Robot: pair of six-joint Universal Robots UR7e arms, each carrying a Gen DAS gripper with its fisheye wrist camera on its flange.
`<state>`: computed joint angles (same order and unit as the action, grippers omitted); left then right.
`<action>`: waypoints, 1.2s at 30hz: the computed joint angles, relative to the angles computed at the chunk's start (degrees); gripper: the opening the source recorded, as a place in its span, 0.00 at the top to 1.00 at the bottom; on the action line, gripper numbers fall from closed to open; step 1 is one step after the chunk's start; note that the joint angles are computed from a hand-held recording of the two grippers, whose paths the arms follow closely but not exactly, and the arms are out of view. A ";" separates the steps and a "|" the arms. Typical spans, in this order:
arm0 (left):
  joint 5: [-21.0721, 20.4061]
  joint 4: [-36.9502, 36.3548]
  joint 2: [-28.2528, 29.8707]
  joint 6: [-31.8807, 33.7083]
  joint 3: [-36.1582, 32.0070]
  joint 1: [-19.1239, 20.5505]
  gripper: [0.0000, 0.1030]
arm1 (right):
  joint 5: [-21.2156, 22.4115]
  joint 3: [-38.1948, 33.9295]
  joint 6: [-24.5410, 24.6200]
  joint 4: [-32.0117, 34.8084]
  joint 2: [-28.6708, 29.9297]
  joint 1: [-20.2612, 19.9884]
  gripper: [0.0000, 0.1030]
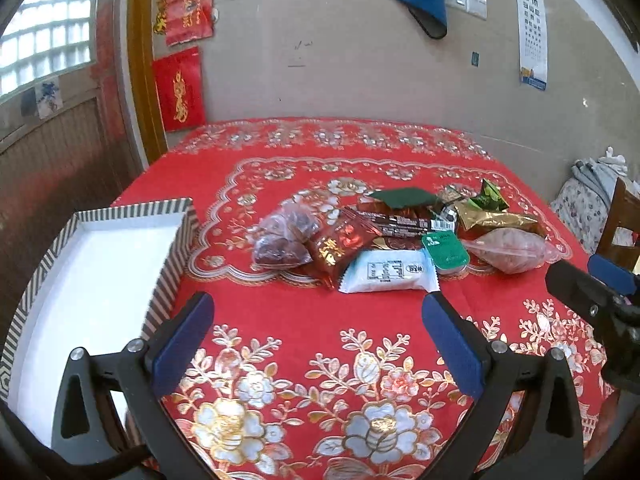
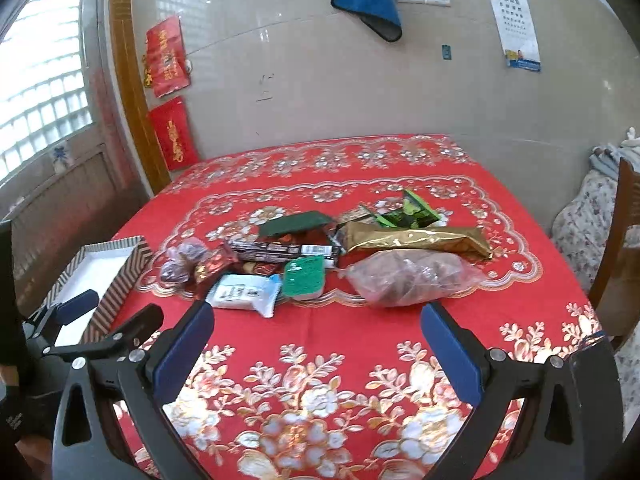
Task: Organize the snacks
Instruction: 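Move both tools toward the snack pile on the table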
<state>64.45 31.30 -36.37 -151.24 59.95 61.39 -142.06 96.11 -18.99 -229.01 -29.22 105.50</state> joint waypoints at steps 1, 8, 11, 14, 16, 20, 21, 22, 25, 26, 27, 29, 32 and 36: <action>-0.27 -0.66 -0.30 0.42 0.42 0.05 0.00 | -0.20 -0.43 -0.60 -0.31 0.32 0.09 0.00; -0.36 -2.18 -1.33 0.56 1.09 0.78 0.00 | -0.36 -0.36 -0.31 1.09 0.73 0.34 0.00; -0.79 -2.05 -1.16 0.26 0.55 1.05 0.00 | -0.87 -0.72 0.03 2.42 0.82 0.33 0.00; -1.32 -2.22 -0.99 0.29 0.32 1.23 0.00 | -0.89 -0.64 0.76 3.47 0.72 0.21 0.00; -1.25 -1.75 -0.71 0.09 -0.20 1.42 0.00 | -0.47 -0.52 1.13 3.87 0.72 0.14 0.00; -0.97 -2.11 -0.88 0.31 0.06 1.58 0.00 | -0.37 -0.77 0.30 3.62 1.05 0.35 0.00; -1.07 -2.04 -0.86 0.50 0.00 1.58 0.00 | -0.21 -0.72 -0.09 3.42 1.08 0.41 0.00; -1.13 -1.89 -0.80 0.60 -0.14 1.61 0.00 | -0.16 -0.74 -0.37 3.40 1.12 0.48 0.00; -1.24 -1.93 -0.91 0.67 -0.26 1.81 0.00 | 0.01 -0.62 -0.90 3.35 1.16 0.52 0.00; -1.26 -1.92 -0.90 0.65 -0.41 1.92 0.00 | 0.12 -0.55 -0.88 3.62 1.10 0.48 0.00; -1.44 -1.83 -0.83 0.67 -0.59 2.00 0.00 | 0.20 -0.46 -0.86 3.89 1.01 0.44 0.00; -1.80 -1.40 -0.55 0.86 -1.17 2.19 0.00 | 0.07 -0.49 -0.82 4.36 1.01 0.40 0.00; -2.17 -1.14 -0.24 0.80 -1.77 2.47 0.00 | 0.19 -0.59 -0.74 4.90 1.07 0.26 0.00; -1.88 0.16 0.38 1.42 -3.16 2.71 0.00 | 0.76 -0.19 -0.18 6.12 0.82 0.07 0.00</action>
<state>62.57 31.46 -35.99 -149.82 56.79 64.10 -141.29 95.92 -19.17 -222.89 -28.40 105.57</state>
